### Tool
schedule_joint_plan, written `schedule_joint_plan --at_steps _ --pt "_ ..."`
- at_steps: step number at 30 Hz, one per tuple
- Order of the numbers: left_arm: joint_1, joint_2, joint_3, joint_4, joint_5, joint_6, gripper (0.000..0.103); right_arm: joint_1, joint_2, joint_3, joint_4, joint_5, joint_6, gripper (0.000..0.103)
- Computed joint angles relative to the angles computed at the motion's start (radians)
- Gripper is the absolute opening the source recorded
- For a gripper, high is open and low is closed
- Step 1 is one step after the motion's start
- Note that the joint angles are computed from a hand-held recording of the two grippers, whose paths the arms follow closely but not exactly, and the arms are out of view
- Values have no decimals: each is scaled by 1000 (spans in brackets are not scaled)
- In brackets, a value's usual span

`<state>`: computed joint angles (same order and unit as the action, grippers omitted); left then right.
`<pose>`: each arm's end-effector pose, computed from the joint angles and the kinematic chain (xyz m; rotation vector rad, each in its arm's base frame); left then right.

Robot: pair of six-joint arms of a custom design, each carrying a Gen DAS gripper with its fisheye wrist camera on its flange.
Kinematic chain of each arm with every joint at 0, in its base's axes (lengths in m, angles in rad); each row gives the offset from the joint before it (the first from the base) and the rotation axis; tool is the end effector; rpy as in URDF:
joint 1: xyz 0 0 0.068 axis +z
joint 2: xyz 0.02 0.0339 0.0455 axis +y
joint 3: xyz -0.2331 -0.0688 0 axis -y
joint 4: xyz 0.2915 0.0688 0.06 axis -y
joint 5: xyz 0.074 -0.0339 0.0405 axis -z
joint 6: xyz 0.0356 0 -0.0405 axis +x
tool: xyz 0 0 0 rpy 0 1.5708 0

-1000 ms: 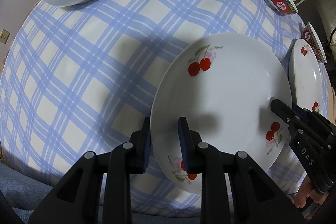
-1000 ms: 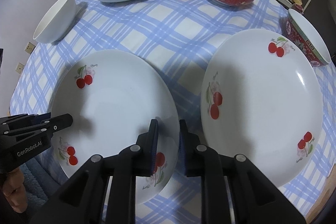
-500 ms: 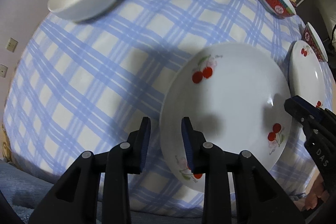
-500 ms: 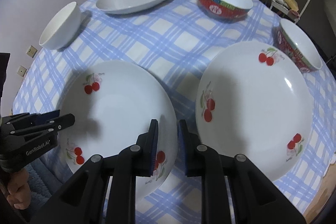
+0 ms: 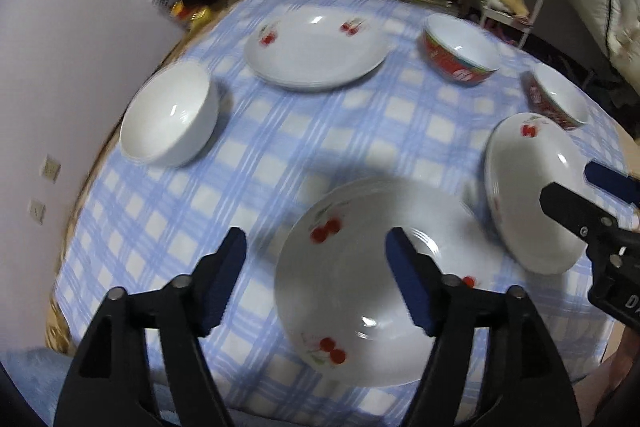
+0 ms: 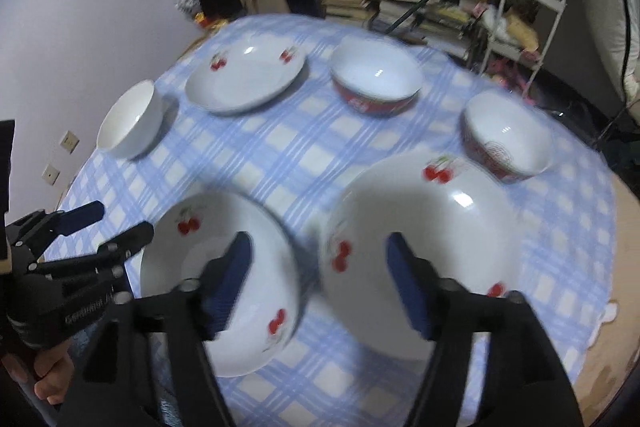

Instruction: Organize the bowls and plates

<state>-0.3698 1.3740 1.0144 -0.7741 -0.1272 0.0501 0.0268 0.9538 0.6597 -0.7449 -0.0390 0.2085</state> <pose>0.2950 -0.1095 0.1966 0.5233 2.6384 0.0740 0.2369 0.0077 0.1821 0.2234 2.6052 0.1342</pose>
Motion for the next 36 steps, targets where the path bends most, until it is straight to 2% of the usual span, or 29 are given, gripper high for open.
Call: schedule_joint_plan --at_steps 3,9,11,14,18,24,28,34,36 --pt "-52 22 54 -2 -20 13 79 -76 -50 11 -13 -17 -54 97" --pt "-117 116 169 -17 -16 -11 80 -252 -56 45 -50 -73 -186 98" --pt "-134 138 191 -9 12 4 80 -323 -40 55 -60 -95 -239 98" --pt "-166 184 223 -1 3 -4 80 -420 5 77 -69 -120 -308 98" --pt "-187 292 297 -31 50 -39 80 -519 106 111 -86 -155 -390 98" --pt "-198 396 332 -25 107 -80 80 -586 230 106 -45 -165 -473 97" --pt "-204 468 362 -27 130 -115 80 -601 289 85 -2 -166 -478 97" --pt "-215 552 398 -25 160 -125 77 -619 388 96 34 -190 -477 87" --pt "-219 572 403 -15 161 -138 77 -616 414 99 49 -189 -478 80"
